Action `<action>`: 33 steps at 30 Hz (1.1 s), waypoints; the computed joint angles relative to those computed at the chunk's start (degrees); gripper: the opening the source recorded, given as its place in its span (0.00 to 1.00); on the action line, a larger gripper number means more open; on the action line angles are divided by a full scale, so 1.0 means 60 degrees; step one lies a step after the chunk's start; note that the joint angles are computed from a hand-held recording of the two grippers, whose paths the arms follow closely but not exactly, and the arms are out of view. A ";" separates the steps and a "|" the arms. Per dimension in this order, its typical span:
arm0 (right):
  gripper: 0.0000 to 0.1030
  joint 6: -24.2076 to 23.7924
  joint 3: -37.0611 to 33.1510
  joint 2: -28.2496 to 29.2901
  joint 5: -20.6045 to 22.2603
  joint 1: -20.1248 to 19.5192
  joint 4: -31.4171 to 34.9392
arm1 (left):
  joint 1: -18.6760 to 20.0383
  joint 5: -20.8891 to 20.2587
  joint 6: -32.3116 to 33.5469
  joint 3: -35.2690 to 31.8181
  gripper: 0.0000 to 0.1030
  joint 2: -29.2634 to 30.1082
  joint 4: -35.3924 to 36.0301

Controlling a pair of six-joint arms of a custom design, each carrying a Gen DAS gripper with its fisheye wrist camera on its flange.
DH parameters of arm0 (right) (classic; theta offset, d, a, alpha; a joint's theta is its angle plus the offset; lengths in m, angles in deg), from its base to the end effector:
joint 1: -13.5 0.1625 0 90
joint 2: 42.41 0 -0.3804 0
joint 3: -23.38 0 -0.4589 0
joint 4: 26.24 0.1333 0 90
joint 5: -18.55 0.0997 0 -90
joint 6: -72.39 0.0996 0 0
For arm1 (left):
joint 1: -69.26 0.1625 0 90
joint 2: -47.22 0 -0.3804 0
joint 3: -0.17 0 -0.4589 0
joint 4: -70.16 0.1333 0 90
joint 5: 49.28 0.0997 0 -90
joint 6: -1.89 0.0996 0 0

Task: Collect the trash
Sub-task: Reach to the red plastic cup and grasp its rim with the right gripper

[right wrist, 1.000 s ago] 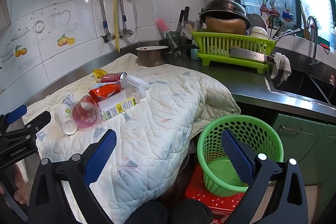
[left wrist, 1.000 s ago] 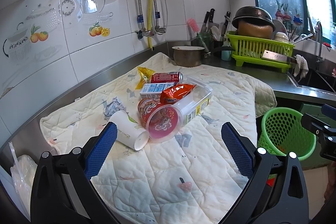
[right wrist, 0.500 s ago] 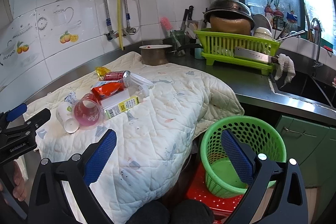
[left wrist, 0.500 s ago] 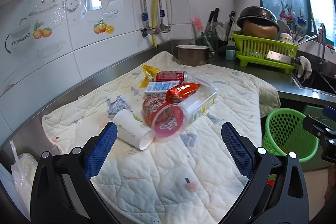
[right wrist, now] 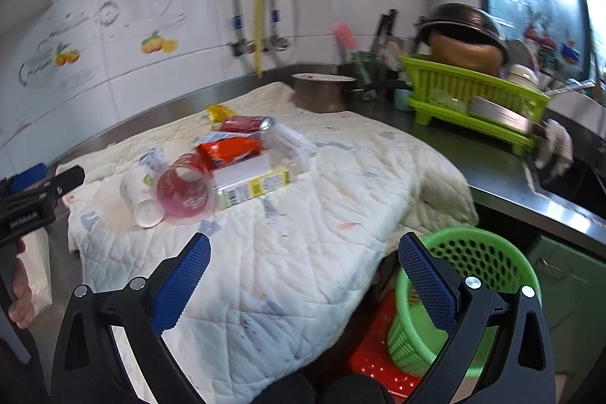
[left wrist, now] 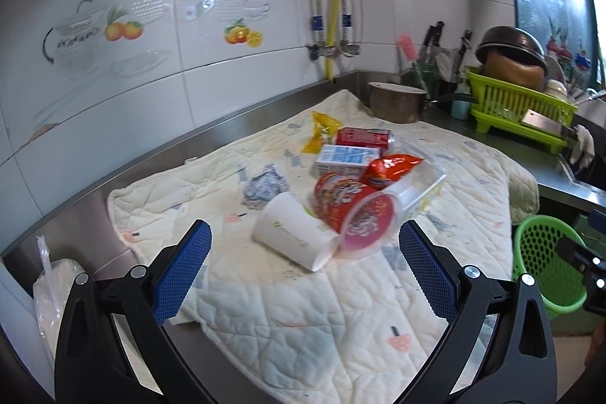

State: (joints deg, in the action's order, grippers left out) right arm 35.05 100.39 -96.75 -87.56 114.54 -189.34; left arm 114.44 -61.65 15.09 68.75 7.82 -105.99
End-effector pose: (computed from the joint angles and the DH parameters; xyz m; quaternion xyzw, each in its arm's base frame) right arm 0.2535 -0.7478 0.3106 0.3126 -0.8416 0.3819 0.2194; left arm -0.3770 -0.7065 0.2522 0.0707 0.7439 -0.5077 0.4288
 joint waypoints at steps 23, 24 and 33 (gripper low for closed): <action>0.70 -0.2626 -0.4455 0.3664 0.0740 0.0447 0.2986 | 0.0425 0.0777 -0.2705 0.0818 0.95 -0.0938 0.2031; 0.69 -0.2741 -0.4656 0.3833 0.0709 0.0463 0.3050 | 0.0440 0.0781 -0.2868 0.0858 0.95 -0.0975 0.2193; 0.55 -0.3306 -0.7053 0.5591 0.0460 0.0527 0.3936 | 0.0681 0.0413 -0.6113 0.1254 0.95 -0.1604 0.5459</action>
State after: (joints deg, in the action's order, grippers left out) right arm 15.21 58.07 -63.20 -84.80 117.70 -165.73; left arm 118.52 -59.17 -21.59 76.27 -1.80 -73.24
